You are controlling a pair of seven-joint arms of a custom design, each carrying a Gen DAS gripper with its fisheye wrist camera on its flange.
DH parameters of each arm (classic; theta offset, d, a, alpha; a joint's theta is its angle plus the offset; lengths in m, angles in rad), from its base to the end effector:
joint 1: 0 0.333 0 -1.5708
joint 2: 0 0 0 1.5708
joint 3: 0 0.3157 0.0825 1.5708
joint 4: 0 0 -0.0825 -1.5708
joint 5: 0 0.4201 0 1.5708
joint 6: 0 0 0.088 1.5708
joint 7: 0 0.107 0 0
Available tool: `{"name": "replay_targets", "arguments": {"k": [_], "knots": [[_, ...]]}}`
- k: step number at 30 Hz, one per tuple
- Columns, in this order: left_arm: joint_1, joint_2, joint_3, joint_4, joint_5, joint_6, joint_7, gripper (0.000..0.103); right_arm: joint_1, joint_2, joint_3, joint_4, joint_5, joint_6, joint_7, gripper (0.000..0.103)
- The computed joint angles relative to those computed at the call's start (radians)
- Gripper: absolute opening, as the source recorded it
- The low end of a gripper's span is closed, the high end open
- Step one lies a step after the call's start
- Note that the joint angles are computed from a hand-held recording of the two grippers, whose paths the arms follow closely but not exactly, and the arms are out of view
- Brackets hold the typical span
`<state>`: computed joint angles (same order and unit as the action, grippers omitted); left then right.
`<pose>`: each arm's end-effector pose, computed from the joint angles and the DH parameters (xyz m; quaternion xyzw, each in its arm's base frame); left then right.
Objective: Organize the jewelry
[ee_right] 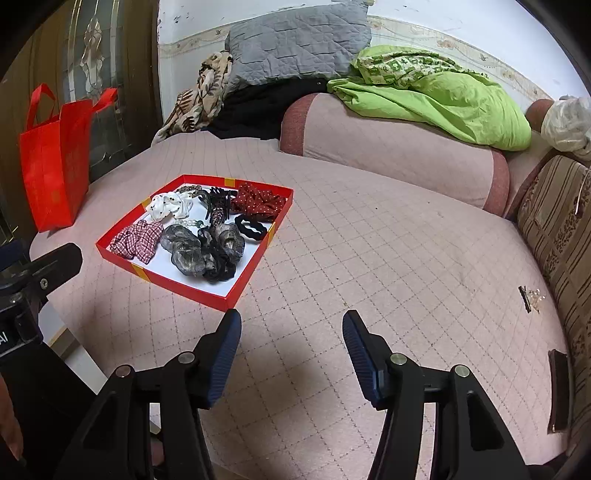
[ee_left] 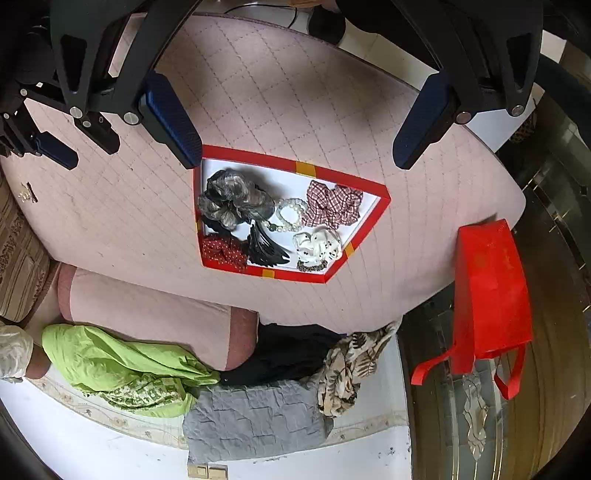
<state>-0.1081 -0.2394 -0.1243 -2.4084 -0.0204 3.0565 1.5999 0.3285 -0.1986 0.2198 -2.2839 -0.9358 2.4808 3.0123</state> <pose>0.5230 -0.1250 0.4905 -0.5533 0.7142 -0.3266 0.2776 0.4638 0.2904 0.4549 -0.5692 0.7204 -0.3174 0.2374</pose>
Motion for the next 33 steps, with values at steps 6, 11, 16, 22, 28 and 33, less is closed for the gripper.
{"name": "replay_targets", "arguments": {"k": [6,11,16,22,28,33], "knots": [[-0.022,0.019,0.019,0.009,-0.033,-0.022,0.032,0.102,0.004,0.012,-0.002,0.009,0.008,-0.01,-0.011,0.062],[-0.013,0.031,0.012,0.015,-0.036,-0.029,0.036,0.102,0.009,0.021,-0.007,0.014,0.017,-0.012,-0.02,0.063],[-0.027,0.042,0.025,0.023,-0.067,-0.045,0.067,0.102,0.013,0.029,-0.01,0.018,0.025,-0.016,-0.029,0.063],[-0.037,0.053,0.032,0.032,-0.117,-0.074,0.112,0.102,0.019,0.042,-0.014,0.025,0.039,-0.022,-0.041,0.063],[-0.035,0.065,0.03,0.041,-0.152,-0.096,0.138,0.102,0.026,0.053,-0.019,0.032,0.05,-0.031,-0.051,0.063],[-0.031,0.074,0.028,0.046,-0.174,-0.106,0.159,0.102,0.03,0.06,-0.022,0.034,0.057,-0.034,-0.055,0.063]]}}
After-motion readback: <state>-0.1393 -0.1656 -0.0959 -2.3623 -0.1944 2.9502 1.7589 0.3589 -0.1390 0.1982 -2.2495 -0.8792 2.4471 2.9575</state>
